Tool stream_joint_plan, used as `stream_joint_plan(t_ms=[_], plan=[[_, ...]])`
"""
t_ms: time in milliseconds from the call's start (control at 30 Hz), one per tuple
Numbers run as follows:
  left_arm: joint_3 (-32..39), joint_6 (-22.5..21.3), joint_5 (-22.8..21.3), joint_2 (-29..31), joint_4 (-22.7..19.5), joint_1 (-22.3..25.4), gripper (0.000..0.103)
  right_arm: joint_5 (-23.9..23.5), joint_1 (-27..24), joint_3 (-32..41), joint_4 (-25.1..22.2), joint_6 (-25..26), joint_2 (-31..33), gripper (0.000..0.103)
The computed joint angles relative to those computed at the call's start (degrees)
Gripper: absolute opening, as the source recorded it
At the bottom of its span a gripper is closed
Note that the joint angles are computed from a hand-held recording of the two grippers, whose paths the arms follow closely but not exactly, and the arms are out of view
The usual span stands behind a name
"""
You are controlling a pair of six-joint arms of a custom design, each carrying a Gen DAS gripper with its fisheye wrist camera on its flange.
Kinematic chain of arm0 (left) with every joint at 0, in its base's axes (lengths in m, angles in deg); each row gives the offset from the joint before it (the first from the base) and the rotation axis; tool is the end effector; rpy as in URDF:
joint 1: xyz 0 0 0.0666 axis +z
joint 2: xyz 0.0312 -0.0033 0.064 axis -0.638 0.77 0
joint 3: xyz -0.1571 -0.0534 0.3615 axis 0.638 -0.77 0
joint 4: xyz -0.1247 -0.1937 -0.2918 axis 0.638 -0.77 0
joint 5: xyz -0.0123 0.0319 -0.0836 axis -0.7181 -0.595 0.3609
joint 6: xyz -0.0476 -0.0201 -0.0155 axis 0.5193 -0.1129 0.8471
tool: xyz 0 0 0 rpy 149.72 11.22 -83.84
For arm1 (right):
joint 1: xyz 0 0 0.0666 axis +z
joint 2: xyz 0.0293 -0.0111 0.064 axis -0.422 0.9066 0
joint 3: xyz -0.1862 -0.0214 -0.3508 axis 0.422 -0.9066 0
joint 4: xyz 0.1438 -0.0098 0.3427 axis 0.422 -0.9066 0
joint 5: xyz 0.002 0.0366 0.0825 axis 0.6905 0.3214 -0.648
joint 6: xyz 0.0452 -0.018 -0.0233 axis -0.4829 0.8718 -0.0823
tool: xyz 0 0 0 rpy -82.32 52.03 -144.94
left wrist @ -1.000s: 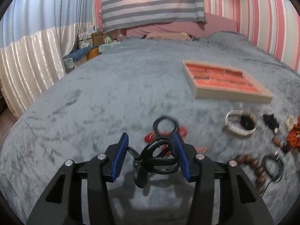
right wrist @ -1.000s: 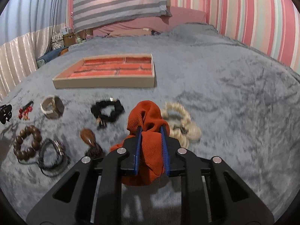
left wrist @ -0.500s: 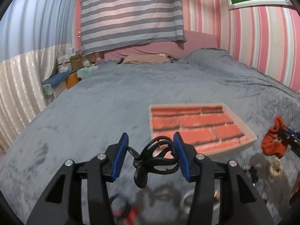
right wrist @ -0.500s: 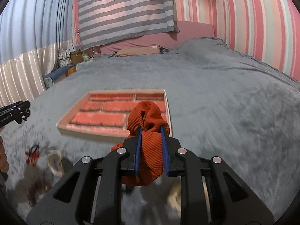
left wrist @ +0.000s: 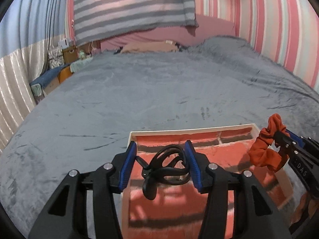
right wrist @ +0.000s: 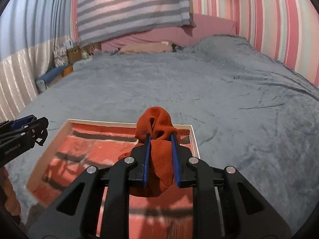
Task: Organize jewelry
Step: 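Lower the clip into the tray with the left tool while the right tool drops the scrunchie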
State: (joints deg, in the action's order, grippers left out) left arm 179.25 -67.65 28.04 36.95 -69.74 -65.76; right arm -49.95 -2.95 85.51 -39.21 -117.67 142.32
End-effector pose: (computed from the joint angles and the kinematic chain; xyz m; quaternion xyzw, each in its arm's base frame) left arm 0.4954 -0.2457 0.5408 0.2416 0.8678 -0.1109 0.4199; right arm 0.3556 0.1219 0.5237 0.1735 0.8778 -0.0852 0.4382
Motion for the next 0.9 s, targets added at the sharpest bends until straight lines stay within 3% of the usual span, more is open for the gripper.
stream_joint_plan(t_ms=[300, 367, 700, 900], plan=[[16.4, 1.1, -1.6, 14.3, -11.5, -1.1, 0.050, -8.3, -7.4, 4.3, -3.3, -0.6, 7.5, 0.020], [21.9, 1.9, 0.3, 18.0, -16.3, -0.8, 0.049, -9.3, -8.1, 5.0, -4.2, -1.1, 8.5, 0.020], [28.7, 0.7, -3.2, 23.2, -22.7, -1.6, 0.050, -12.4, -9.6, 7.7, -9.2, -1.5, 12.0, 0.028], [31.0, -0.3, -3.4, 24.6, -24.9, -1.7, 0.062, -13.6, -10.1, 8.3, -10.3, -1.5, 12.6, 0.046]])
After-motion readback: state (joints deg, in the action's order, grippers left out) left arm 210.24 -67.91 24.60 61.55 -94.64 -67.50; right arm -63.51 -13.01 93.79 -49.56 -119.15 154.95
